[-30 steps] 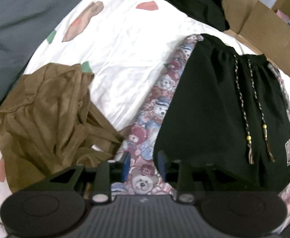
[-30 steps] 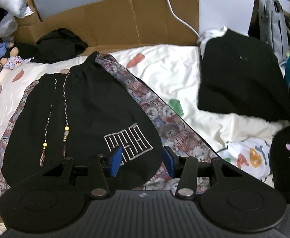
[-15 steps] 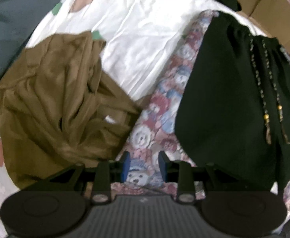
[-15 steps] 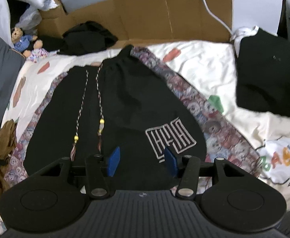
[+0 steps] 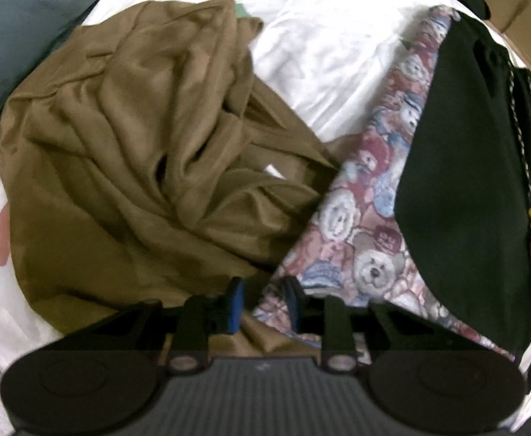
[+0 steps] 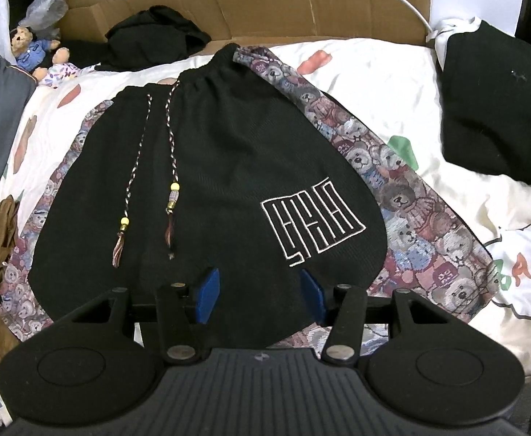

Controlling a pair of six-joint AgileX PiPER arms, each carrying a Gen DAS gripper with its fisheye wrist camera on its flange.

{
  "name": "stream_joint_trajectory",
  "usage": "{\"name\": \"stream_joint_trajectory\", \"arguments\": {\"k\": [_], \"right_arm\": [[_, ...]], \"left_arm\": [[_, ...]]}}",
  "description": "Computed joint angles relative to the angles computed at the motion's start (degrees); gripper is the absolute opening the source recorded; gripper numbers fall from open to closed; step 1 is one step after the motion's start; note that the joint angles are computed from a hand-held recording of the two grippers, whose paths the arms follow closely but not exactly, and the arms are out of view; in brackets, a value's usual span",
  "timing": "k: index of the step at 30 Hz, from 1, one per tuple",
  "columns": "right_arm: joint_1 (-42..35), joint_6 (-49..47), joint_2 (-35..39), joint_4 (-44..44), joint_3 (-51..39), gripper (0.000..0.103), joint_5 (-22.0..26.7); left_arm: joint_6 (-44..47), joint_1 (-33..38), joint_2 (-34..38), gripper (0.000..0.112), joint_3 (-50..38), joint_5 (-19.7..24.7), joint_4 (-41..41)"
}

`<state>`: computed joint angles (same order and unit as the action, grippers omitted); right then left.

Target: Fold clothes

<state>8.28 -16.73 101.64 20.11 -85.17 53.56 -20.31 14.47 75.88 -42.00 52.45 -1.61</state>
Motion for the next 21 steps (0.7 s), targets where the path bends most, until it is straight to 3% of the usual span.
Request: {"name": "stream_joint_trajectory", "arguments": {"k": [7, 10, 13, 18, 21], "right_arm": [[0.9, -0.5, 0.5, 0.0, 1.3, 0.055, -0.6], [1.3, -0.9, 0.6, 0.2, 1.6, 0.055, -0.7], [1.6, -1.5, 0.5, 0.7, 2.1, 0.055, -1.2], [1.2, -2.2, 0.1, 1.8, 3.1, 0.055, -1.3], [0.8, -3.2, -0.4, 2.6, 3.8, 0.055, -1.3]], "left_arm": [[3.7, 1.5, -0.2, 0.028, 4.9, -4.4, -2.3], [4.9, 1.3, -0.9, 0.019, 6.0, -5.5, -2.7], [6.8, 2.5, -0.9, 0.005, 4.8, -3.8, -4.8], [10.1, 3.3, -1.8, 0.005, 1.3, 0.3, -7.7], [9.4, 0.1, -2.9, 0.005, -2.4, 4.0, -6.8]]}}
